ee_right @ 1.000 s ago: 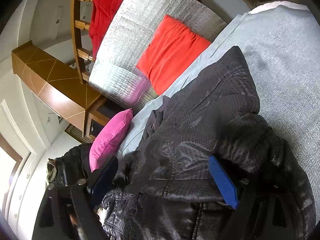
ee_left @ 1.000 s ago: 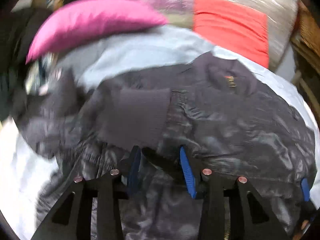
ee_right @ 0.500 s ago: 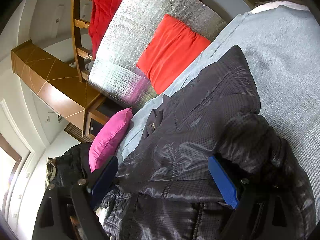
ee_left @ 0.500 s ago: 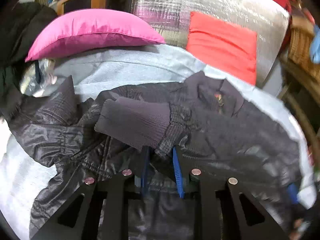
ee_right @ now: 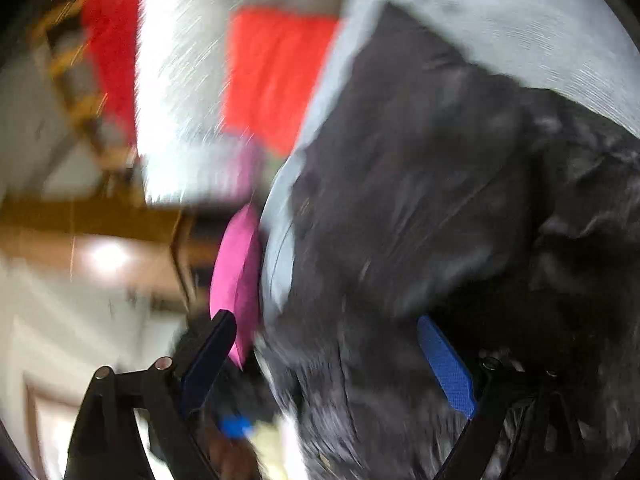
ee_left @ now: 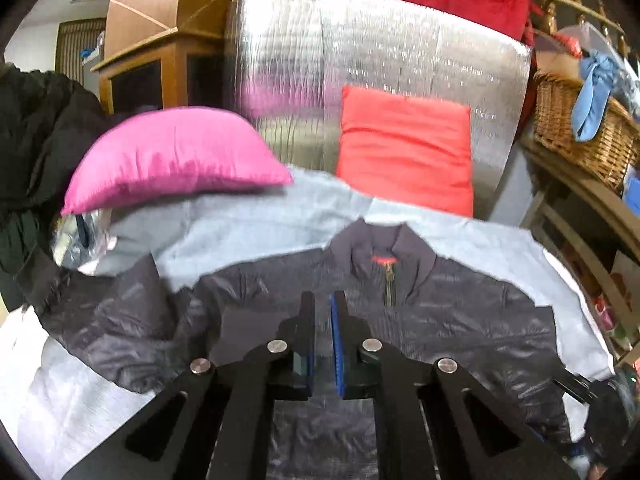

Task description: Fold large clothes

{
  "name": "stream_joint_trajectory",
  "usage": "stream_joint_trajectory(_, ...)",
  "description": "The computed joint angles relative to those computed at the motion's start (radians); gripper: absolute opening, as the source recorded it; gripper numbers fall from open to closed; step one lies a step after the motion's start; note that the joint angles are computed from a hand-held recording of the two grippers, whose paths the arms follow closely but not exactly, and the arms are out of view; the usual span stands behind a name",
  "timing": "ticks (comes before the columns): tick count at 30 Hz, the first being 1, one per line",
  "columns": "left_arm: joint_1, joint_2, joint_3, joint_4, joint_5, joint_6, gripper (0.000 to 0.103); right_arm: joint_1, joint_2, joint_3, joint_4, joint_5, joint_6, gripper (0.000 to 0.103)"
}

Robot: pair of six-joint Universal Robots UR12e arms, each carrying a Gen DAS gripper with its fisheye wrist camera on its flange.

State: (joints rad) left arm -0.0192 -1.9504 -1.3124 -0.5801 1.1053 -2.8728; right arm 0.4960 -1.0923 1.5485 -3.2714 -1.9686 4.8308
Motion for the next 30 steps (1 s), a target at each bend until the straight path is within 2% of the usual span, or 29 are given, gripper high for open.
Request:
stream_joint_trajectory(1, 0.003, 0.0, 0.0, 0.005, -0.002, -0.003, 0.008, -0.004, -0.007, -0.004, 0.048, -0.004, 0.001, 0.061)
stream_joint_trajectory(3, 0.012, -0.002, 0.0, -0.019, -0.004, -0.003, 0.008, -0.01, -0.028, -0.011, 0.183, -0.002, 0.013, 0.012)
stream_joint_trajectory(5, 0.019, -0.015, 0.005, -0.068, 0.003, 0.009, 0.01, 0.002, -0.037, -0.022, 0.227, -0.027, -0.045, 0.012)
stream_joint_trajectory(6, 0.025, -0.023, 0.01, -0.105, 0.011, 0.006, 0.017, 0.009, -0.043, -0.033, 0.278, -0.033, -0.084, 0.012)
stream_joint_trajectory(8, 0.031, -0.058, 0.056, -0.231, 0.044, -0.025, 0.078, 0.014, -0.053, -0.04, 0.379, -0.009, -0.103, 0.017)
stream_joint_trajectory(9, 0.035, -0.066, 0.065, -0.255, 0.052, -0.048, 0.083, 0.013, -0.057, -0.027, 0.38, 0.017, -0.089, 0.027)
stream_joint_trajectory(10, 0.044, -0.076, 0.071, -0.264, 0.035, -0.08, 0.084, 0.012, -0.056, -0.011, 0.339, 0.028, -0.081, 0.059)
stream_joint_trajectory(11, 0.051, -0.086, 0.086, -0.294, 0.016, -0.091, 0.084, 0.017, -0.049, 0.001, 0.257, 0.01, -0.091, 0.07)
stream_joint_trajectory(12, 0.051, -0.099, 0.107, -0.328, 0.01, -0.093, 0.084, 0.02, -0.05, 0.012, 0.215, -0.005, -0.107, 0.078)
stream_joint_trajectory(13, 0.052, -0.117, 0.139, -0.387, -0.008, -0.091, 0.084, 0.021, -0.053, 0.014, 0.215, -0.016, -0.102, 0.083)
stream_joint_trajectory(15, 0.049, -0.151, 0.199, -0.51, -0.041, -0.078, 0.084, 0.018, -0.055, 0.026, 0.182, -0.024, -0.083, 0.085)
stream_joint_trajectory(16, 0.045, -0.169, 0.228, -0.561, -0.034, -0.08, 0.084, 0.015, -0.057, 0.033, 0.177, -0.022, -0.068, 0.085)
stream_joint_trajectory(17, 0.041, -0.181, 0.243, -0.569, -0.025, -0.105, 0.082, 0.01, -0.057, 0.038, 0.178, -0.017, -0.044, 0.085)
stream_joint_trajectory(18, 0.04, -0.188, 0.25, -0.569, -0.028, -0.123, 0.074, 0.005, -0.056, 0.037, 0.179, -0.013, -0.045, 0.081)
stream_joint_trajectory(19, 0.037, -0.195, 0.26, -0.562, -0.008, -0.14, 0.012, 0.005, -0.058, 0.034, 0.199, -0.012, -0.054, 0.068)
stream_joint_trajectory(20, 0.034, -0.198, 0.271, -0.579, 0.02, -0.129, 0.005, -0.001, -0.064, 0.033, 0.222, 0.009, -0.071, 0.049)
stream_joint_trajectory(21, 0.036, -0.19, 0.265, -0.554, 0.006, -0.151, 0.005, -0.006, -0.073, 0.034, 0.246, 0.019, -0.08, 0.008)
stream_joint_trajectory(22, 0.043, -0.171, 0.237, -0.487, -0.018, -0.154, 0.006, -0.003, -0.079, 0.027, 0.264, 0.002, -0.109, 0.009)
stream_joint_trajectory(23, 0.05, -0.138, 0.189, -0.383, -0.039, -0.151, 0.006, 0.006, -0.085, 0.007, 0.295, -0.043, -0.179, 0.009)
stream_joint_trajectory(25, 0.066, -0.093, 0.112, -0.245, -0.085, -0.15, 0.006, 0.021, -0.086, -0.032, 0.342, -0.103, -0.275, 0.008)
stream_joint_trajectory(26, 0.065, -0.082, 0.084, -0.219, -0.07, -0.129, 0.006, 0.023, -0.089, -0.032, 0.359, -0.101, -0.294, 0.008)
stream_joint_trajectory(27, 0.059, -0.085, 0.079, -0.233, -0.041, -0.112, 0.006, 0.019, -0.091, -0.026, 0.395, -0.075, -0.276, 0.009)
stream_joint_trajectory(28, 0.047, -0.097, 0.083, -0.278, 0.02, -0.096, 0.006, 0.013, -0.09, -0.026, 0.441, -0.043, -0.25, 0.014)
stream_joint_trajectory(29, 0.037, -0.114, 0.097, -0.333, 0.07, -0.079, 0.006, -0.003, -0.088, -0.003, 0.449, 0.032, -0.214, 0.015)
stream_joint_trajectory(30, 0.03, -0.126, 0.097, -0.361, 0.1, -0.061, 0.007, -0.007, -0.089, 0.023, 0.416, 0.067, -0.168, 0.022)
